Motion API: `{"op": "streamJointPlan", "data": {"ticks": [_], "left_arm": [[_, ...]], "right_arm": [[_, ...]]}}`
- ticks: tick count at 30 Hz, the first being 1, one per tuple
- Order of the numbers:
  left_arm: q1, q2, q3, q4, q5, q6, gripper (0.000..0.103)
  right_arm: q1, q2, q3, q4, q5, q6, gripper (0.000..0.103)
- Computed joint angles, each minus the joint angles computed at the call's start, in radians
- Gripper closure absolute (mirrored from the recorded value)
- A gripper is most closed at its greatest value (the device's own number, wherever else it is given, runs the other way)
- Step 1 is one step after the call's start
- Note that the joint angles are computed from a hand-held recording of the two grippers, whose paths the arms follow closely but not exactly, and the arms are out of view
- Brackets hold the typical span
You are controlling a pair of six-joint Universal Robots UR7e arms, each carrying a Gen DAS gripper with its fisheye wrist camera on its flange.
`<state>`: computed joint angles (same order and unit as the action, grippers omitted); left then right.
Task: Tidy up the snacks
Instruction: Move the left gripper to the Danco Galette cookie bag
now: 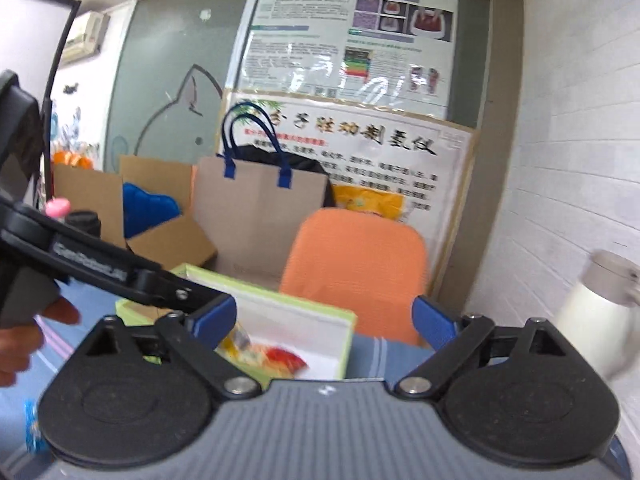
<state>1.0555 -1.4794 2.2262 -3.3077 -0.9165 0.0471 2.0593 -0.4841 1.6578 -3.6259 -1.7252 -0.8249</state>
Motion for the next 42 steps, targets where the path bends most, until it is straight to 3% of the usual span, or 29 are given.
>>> {"op": "streamJointPlan", "data": {"ticks": [5, 10, 14, 21, 28, 34, 42], "left_arm": [[-0.031, 0.008, 0.095, 0.002, 0.014, -0.102, 0.042], [0.011, 0.047, 0.114, 0.066, 0.028, -0.238, 0.043], [0.056, 0.069, 0.068, 0.102, 0.009, -0.302, 0.043], [0.11, 0.118, -0.04, 0.179, -0.031, -0.269, 0.042], [0.159, 0.164, -0.09, 0.219, -0.088, -0.273, 0.065], [0.135, 0.116, -0.033, 0.211, -0.076, -0.308, 0.075], [-0.015, -0.032, 0.153, 0.196, 0.023, -0.402, 0.074]], "right_arm": [[-0.061, -0.073, 0.15, -0.003, -0.023, 0.069, 0.01], [-0.115, -0.081, 0.209, 0.061, -0.01, 0.137, 0.01], [-0.123, -0.06, 0.18, 0.125, 0.029, 0.128, 0.01], [-0.128, 0.007, 0.066, 0.255, 0.065, 0.126, 0.01], [-0.128, 0.054, -0.014, 0.366, 0.073, 0.152, 0.01], [-0.096, 0.031, 0.059, 0.304, 0.066, 0.164, 0.008], [-0.036, -0.034, 0.251, 0.11, 0.042, 0.193, 0.006]]}}
